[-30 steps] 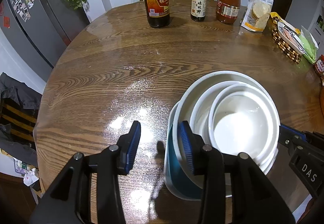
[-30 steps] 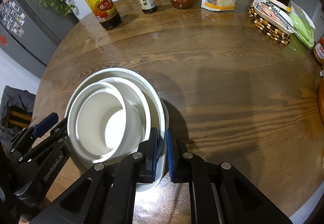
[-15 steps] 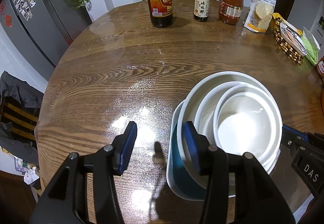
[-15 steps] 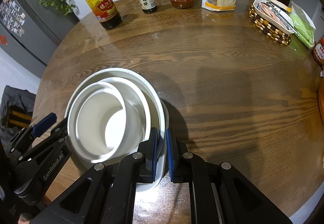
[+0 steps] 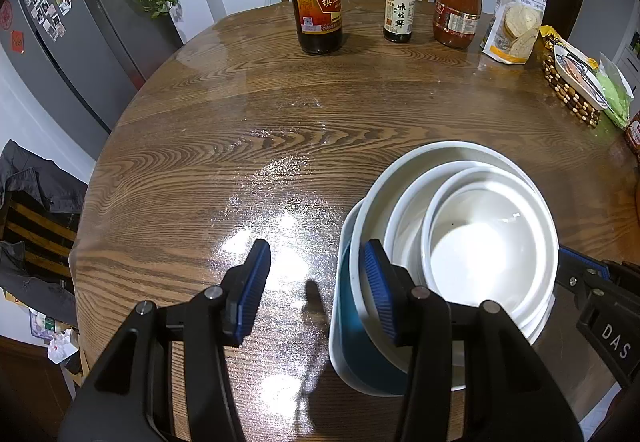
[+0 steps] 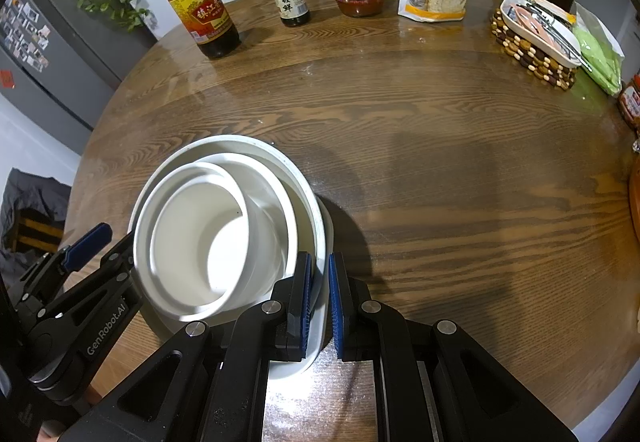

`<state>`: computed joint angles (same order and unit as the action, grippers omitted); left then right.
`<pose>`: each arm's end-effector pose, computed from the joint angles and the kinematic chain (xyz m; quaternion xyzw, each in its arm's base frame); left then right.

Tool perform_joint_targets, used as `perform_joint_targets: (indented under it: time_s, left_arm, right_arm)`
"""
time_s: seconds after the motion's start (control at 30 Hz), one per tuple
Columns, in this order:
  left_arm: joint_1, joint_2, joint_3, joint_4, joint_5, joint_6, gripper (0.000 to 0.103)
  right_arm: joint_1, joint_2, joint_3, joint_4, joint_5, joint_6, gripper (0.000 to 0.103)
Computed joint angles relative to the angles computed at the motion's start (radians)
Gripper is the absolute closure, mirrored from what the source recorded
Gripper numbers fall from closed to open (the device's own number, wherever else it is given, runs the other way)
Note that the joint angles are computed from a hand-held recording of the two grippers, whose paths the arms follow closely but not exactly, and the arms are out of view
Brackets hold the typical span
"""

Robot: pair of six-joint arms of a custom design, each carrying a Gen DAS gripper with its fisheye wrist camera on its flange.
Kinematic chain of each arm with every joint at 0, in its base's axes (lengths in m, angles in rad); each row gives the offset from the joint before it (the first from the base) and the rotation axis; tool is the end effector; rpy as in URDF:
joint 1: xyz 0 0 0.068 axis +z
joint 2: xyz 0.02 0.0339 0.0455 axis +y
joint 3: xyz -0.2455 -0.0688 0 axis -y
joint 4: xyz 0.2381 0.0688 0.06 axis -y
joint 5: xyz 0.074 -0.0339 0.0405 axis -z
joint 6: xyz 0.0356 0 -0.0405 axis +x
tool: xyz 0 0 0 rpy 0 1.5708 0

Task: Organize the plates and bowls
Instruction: 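Lower the nested bowls onto the teal dish on the plate stack, then open both grippers and release the large white bowl rim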

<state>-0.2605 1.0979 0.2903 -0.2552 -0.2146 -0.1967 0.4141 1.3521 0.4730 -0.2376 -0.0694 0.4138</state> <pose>0.1653 -0.0362 0.1064 0.0038 0.9627 0.0443 0.2668 0.1939 0.0879 0.1096 -0.0080 0.9737 0.1214 0.1924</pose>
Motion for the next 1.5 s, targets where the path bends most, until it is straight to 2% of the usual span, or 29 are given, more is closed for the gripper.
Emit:
perform_joint_targets:
  time_s: [1.5]
  left_arm:
    - [0.035, -0.003, -0.001, 0.004, 0.003, 0.026, 0.041]
  right_arm:
    - [0.018, 0.015, 0.019, -0.021, 0.032, 0.01, 0.092]
